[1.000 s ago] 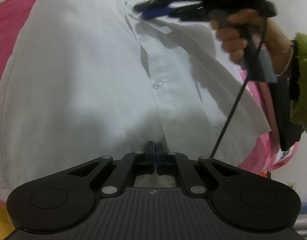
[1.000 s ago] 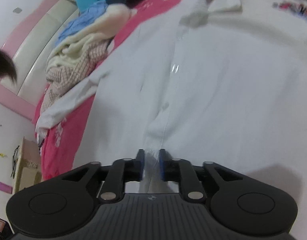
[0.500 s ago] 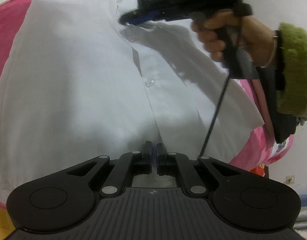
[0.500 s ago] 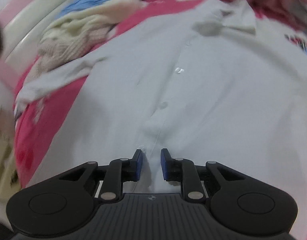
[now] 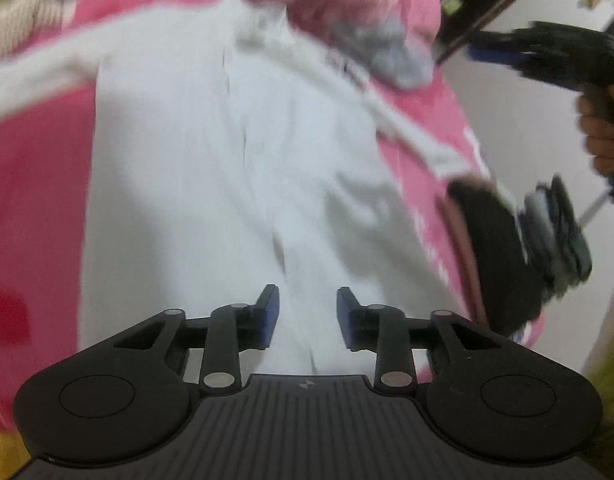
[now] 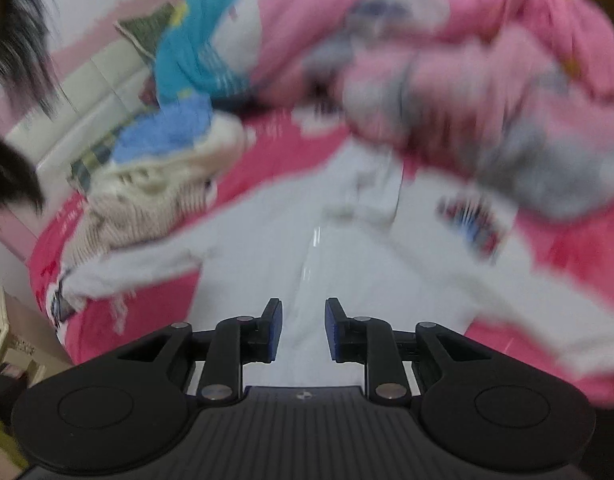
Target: Fold clothes
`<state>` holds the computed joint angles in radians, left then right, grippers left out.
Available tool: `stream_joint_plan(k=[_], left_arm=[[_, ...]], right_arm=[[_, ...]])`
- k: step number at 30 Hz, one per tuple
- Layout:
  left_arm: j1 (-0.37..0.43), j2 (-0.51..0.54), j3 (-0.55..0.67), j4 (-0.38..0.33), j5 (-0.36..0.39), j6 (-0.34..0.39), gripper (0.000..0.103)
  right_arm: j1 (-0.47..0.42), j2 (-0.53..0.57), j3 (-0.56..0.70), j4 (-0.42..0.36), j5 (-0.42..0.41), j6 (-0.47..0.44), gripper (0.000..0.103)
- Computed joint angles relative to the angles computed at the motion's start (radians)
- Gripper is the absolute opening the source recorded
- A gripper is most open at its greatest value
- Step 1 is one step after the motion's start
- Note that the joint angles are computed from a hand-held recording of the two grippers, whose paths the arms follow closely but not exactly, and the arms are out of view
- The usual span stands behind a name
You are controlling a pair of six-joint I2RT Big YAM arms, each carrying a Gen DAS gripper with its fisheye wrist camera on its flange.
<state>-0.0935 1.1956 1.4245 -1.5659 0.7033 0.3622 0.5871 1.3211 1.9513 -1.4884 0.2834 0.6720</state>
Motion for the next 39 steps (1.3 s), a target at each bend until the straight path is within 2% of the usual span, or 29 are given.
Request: stream_joint_plan(k=[1,3,5,6,7,10,12,16,19,22,26,30,34,39], left_arm=[[-0.005,0.014,0.018,0.036,0.007,-0.030,0.036],[-0.034,0.031,0.028,0.141,0.006,-0.128,0.039],[-0.081,0.051,0.016,0.273,-0.019,-0.224,0.039],[-0.108,0.065,0.015,0.334,-0.045,-0.260,0.039],[-0.130,0.077,0.009,0.389,-0.067,-0.290,0.039],[-0.205,0.137,0.007,0.537,-0.165,-0.395,0.039],[-0.234,0.193,0.036,0.591,-0.229,-0.461,0.039],[-0.276,0.292,0.107,0.685,-0.377,-0.566,0.039],[-0.280,0.363,0.176,0.725,-0.422,-0.644,0.039],[-0.292,0.444,0.262,0.740,-0.467,-0.661,0.039],[-0.317,0.545,0.375,0.753,-0.535,-0.672,0.038],[-0.329,0.638,0.479,0.779,-0.550,-0.728,0.038],[-0.351,0.699,0.541,0.804,-0.571,-0.693,0.030],[-0.381,0.787,0.643,0.758,-0.612,-0.596,0.030]], right_arm=[[-0.022,0.032,0.077,-0.016,0.012,-0.050,0.044],[-0.087,0.080,0.178,0.008,0.001,-0.162,0.049],[-0.162,0.129,0.230,0.058,-0.062,-0.240,0.054],[-0.203,0.155,0.242,0.085,-0.105,-0.267,0.061],[-0.236,0.179,0.242,0.110,-0.144,-0.278,0.062],[-0.334,0.226,0.134,0.220,-0.291,-0.249,0.062],[-0.382,0.257,0.051,0.296,-0.356,-0.193,0.059],[-0.442,0.275,-0.107,0.465,-0.395,-0.061,0.056],[-0.473,0.305,-0.164,0.546,-0.400,-0.011,0.052],[-0.500,0.324,-0.205,0.608,-0.431,0.056,0.050],[-0.536,0.327,-0.287,0.726,-0.481,0.211,0.049],[-0.569,0.331,-0.360,0.830,-0.579,0.360,0.050],[-0.594,0.320,-0.431,0.943,-0.654,0.510,0.052],[-0.600,0.308,-0.457,0.963,-0.700,0.565,0.053]])
